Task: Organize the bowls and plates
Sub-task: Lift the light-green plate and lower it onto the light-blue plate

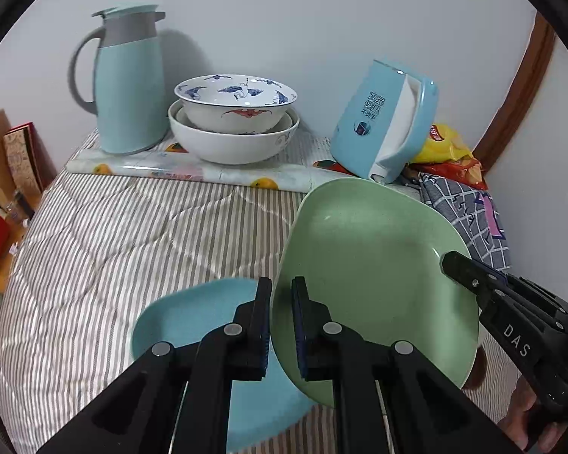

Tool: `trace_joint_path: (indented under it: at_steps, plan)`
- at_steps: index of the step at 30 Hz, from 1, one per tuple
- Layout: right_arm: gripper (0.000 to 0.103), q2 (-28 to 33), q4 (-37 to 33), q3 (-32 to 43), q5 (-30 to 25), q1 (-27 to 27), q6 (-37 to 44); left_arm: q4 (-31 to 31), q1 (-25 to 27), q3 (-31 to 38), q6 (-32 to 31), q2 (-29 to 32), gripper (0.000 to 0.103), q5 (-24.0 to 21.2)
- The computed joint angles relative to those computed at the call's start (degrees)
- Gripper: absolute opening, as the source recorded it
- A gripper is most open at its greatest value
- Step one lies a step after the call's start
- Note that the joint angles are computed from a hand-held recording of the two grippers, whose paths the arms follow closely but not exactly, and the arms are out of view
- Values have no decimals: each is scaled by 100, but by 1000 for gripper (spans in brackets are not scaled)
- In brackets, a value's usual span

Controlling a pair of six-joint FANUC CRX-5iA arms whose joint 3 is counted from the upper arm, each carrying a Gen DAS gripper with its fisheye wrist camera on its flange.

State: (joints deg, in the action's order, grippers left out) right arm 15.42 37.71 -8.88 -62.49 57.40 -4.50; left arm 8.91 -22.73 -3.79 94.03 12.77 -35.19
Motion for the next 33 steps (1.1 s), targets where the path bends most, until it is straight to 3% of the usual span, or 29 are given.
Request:
trace_joint_path:
  at_steps: [18, 33]
  plan:
    - [8, 95, 32, 213, -339, 668, -358, 248, 312, -1123, -216, -930, 11, 286]
    - [8, 623, -381, 686, -118, 617, 489, 285, 573, -1555, -117, -974, 11, 307]
